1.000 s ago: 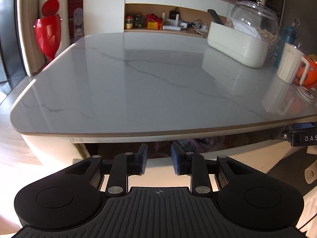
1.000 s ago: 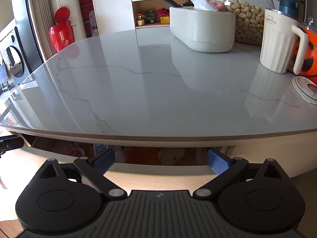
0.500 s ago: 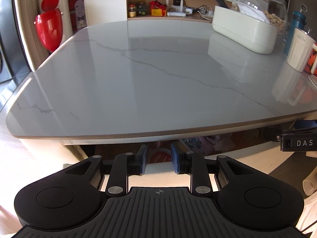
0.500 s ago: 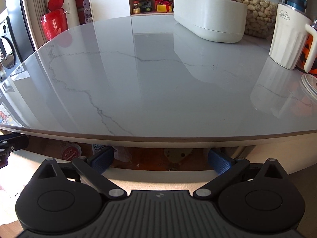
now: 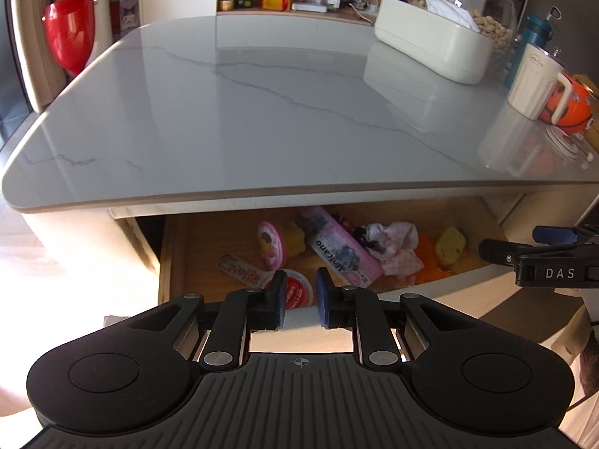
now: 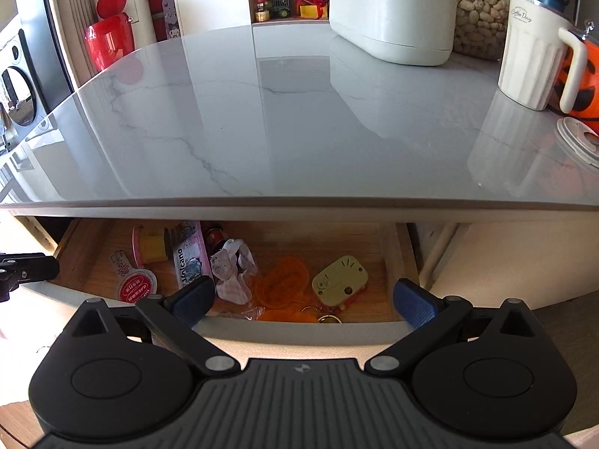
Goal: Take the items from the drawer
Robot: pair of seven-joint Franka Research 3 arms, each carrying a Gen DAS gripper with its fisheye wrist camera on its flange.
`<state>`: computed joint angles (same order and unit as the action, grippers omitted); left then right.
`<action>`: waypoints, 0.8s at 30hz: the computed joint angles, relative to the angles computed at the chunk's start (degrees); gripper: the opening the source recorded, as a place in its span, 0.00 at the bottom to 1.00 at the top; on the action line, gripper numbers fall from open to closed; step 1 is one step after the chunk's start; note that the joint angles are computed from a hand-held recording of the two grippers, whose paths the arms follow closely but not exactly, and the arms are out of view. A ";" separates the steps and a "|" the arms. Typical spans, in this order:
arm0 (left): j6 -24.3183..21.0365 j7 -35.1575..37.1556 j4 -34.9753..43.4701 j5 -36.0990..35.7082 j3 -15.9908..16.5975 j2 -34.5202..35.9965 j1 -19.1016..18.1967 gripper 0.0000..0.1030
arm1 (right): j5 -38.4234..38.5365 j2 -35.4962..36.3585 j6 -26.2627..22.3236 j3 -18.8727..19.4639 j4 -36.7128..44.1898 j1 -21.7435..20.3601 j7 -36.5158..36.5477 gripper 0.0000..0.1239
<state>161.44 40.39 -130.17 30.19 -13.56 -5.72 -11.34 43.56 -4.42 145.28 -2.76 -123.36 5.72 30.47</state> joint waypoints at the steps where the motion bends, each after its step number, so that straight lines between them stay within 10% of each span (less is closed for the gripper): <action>1: 0.19 -0.70 -0.82 2.62 -0.50 -0.77 0.17 0.18 | 0.65 -0.87 0.20 -0.14 -1.05 -0.06 -0.72 0.82; 7: -5.44 -7.50 -2.86 8.58 -3.39 -4.46 -0.97 0.18 | 3.06 -6.39 0.84 -1.72 -7.14 -0.07 -4.40 0.82; 15: -9.96 14.26 -4.92 -25.48 3.92 -7.63 -8.21 0.18 | -5.65 -8.46 -7.25 -2.86 -6.83 -2.09 1.37 0.82; 24: -13.92 13.33 -2.72 -21.15 0.09 -7.33 -5.34 0.19 | -7.46 -8.12 -9.34 -2.75 -5.81 -2.57 3.06 0.82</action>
